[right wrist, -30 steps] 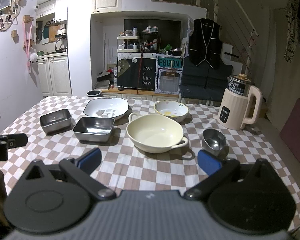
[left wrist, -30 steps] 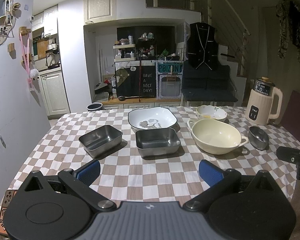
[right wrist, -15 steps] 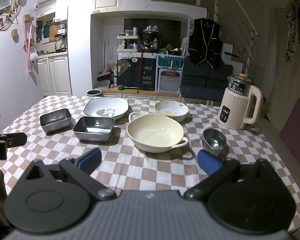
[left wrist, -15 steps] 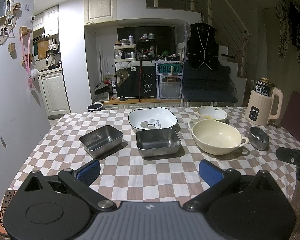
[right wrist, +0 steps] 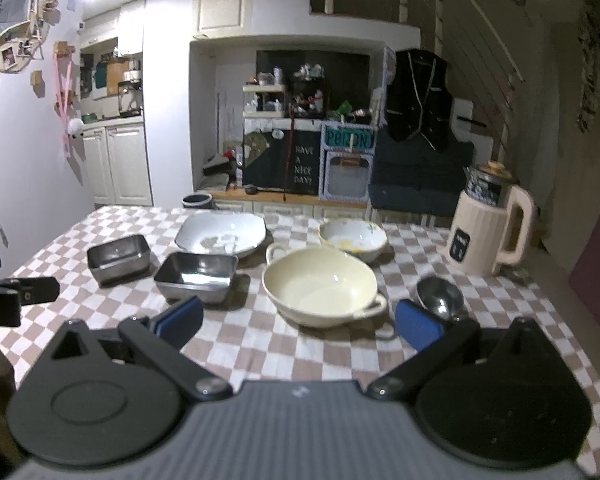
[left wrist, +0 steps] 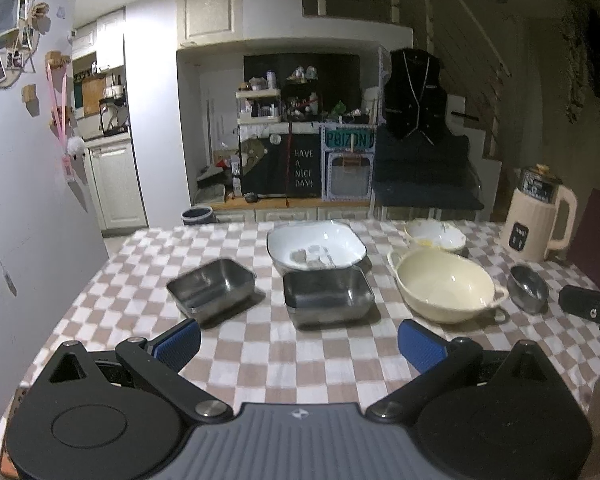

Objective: Organize plates and bowls
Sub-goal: 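Reach both grippers to the white ginkgo plate and close on its rim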

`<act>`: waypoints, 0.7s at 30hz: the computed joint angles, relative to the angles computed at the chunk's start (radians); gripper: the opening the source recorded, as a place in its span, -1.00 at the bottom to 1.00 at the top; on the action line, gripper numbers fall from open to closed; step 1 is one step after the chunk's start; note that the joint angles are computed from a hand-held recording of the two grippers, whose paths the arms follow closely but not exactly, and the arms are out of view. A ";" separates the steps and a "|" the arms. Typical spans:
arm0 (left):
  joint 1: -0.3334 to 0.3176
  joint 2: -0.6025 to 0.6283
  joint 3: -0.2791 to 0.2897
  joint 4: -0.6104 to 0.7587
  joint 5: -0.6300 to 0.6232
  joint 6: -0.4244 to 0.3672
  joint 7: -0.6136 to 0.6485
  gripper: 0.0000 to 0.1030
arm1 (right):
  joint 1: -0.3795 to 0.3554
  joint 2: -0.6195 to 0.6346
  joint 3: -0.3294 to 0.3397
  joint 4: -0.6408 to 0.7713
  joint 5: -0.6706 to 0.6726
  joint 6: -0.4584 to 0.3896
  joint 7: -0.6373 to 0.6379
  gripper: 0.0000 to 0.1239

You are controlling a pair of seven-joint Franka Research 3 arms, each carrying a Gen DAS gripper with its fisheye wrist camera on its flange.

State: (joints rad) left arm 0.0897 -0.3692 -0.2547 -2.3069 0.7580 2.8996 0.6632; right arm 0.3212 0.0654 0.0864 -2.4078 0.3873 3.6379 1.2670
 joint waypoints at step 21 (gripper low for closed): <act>-0.023 0.511 0.128 0.524 0.023 0.069 0.095 1.00 | -0.305 0.548 0.253 0.835 -0.289 -0.315 0.113 0.66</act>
